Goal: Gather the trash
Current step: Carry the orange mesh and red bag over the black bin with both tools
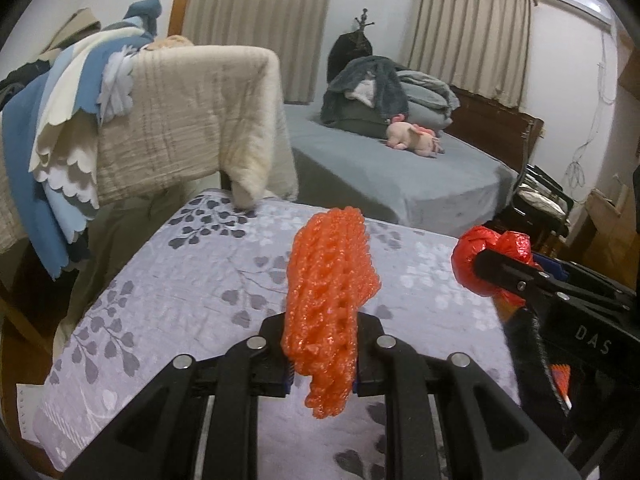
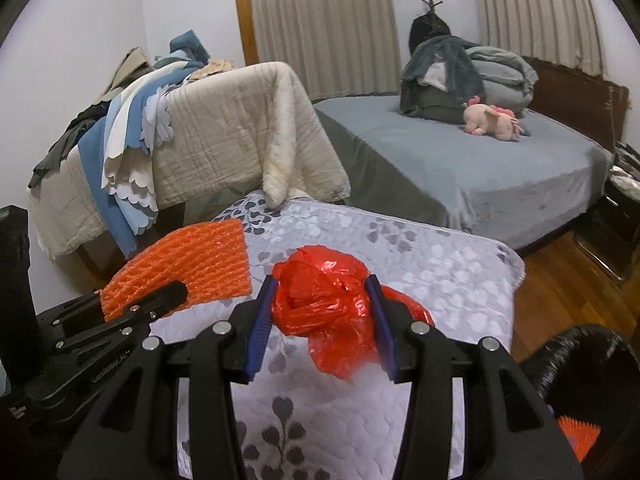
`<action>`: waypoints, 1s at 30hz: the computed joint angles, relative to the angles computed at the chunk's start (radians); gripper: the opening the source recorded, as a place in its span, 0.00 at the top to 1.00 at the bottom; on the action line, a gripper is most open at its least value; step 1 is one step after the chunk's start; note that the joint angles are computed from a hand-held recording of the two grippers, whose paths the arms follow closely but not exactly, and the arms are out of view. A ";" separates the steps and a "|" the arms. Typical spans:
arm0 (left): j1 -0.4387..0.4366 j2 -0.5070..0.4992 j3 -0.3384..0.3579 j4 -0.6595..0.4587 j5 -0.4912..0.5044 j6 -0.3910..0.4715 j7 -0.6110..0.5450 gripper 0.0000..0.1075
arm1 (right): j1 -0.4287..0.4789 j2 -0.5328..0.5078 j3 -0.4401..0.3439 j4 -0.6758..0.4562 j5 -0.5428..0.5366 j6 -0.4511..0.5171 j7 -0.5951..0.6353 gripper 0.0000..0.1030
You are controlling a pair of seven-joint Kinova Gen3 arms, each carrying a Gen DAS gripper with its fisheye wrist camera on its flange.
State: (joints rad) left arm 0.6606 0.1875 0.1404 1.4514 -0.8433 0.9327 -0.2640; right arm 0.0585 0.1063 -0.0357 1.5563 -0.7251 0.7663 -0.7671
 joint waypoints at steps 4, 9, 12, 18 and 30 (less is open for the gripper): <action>0.026 0.004 0.013 -0.021 -0.003 0.011 0.003 0.82 | 0.032 -0.041 0.027 0.035 -0.032 0.019 0.033 0.58; 0.072 0.017 0.025 -0.055 -0.022 0.024 0.000 0.82 | 0.054 -0.093 0.075 0.075 -0.061 0.037 0.071 0.57; 0.099 0.025 0.027 -0.071 -0.033 0.029 -0.002 0.82 | 0.063 -0.125 0.111 0.100 -0.067 0.044 0.092 0.57; 0.161 0.052 0.028 -0.118 -0.051 0.049 -0.020 0.82 | 0.083 -0.168 0.178 0.128 -0.095 0.076 0.130 0.57; 0.261 0.124 0.005 -0.230 -0.018 0.044 -0.115 0.82 | 0.138 -0.217 0.291 0.178 -0.140 0.102 0.194 0.57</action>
State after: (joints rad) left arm 0.9221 0.3112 0.1454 1.2210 -0.8614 0.9768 -0.3789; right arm 0.1962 -0.1111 0.2549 1.7339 -0.8651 0.8682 -0.5736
